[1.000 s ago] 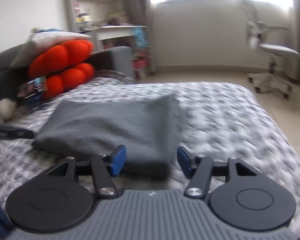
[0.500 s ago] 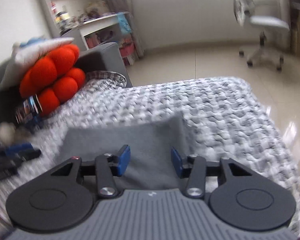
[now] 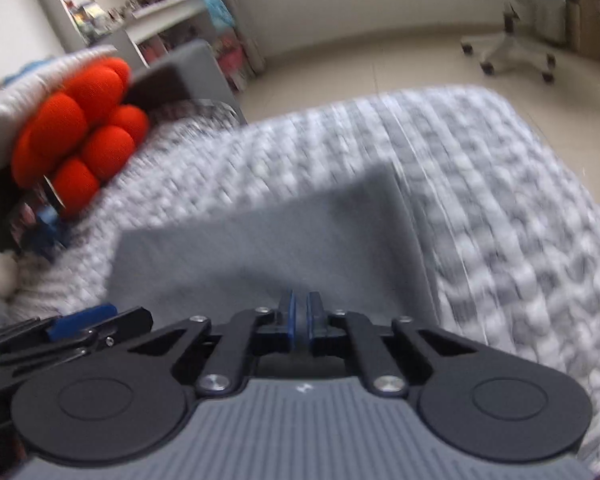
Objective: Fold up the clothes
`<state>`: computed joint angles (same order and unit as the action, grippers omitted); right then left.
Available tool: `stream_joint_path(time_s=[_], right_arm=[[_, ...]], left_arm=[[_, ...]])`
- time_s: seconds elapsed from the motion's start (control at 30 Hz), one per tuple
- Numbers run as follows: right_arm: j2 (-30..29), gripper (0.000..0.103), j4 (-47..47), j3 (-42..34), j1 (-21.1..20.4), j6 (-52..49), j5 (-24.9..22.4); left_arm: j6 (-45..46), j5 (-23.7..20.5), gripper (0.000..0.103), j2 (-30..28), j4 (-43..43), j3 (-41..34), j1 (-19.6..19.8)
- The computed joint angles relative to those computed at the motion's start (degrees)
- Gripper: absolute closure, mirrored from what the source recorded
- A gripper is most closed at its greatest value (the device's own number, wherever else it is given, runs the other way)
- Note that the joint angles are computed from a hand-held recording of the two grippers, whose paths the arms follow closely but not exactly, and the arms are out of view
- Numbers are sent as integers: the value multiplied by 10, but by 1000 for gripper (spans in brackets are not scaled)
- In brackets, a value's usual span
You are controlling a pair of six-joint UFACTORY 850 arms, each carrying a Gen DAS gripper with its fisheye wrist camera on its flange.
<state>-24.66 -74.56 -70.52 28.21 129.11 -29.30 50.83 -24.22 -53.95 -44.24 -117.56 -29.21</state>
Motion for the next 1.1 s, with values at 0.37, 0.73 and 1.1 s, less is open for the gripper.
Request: stream_joint_path(time_s=[0.37,0.73,1.1], right_arm=[[-59,94,205,-101,4,-288,-18],[-17,86,140,-64,-25,-167,51],[-69,85,267,-149,-53,-371,49]], left_arm=[[23,-7,58,-21,-3,-15,0],[-290,14,62,-40,337,-110,-41],[-285,-80,65,-188,312,-349,-36]])
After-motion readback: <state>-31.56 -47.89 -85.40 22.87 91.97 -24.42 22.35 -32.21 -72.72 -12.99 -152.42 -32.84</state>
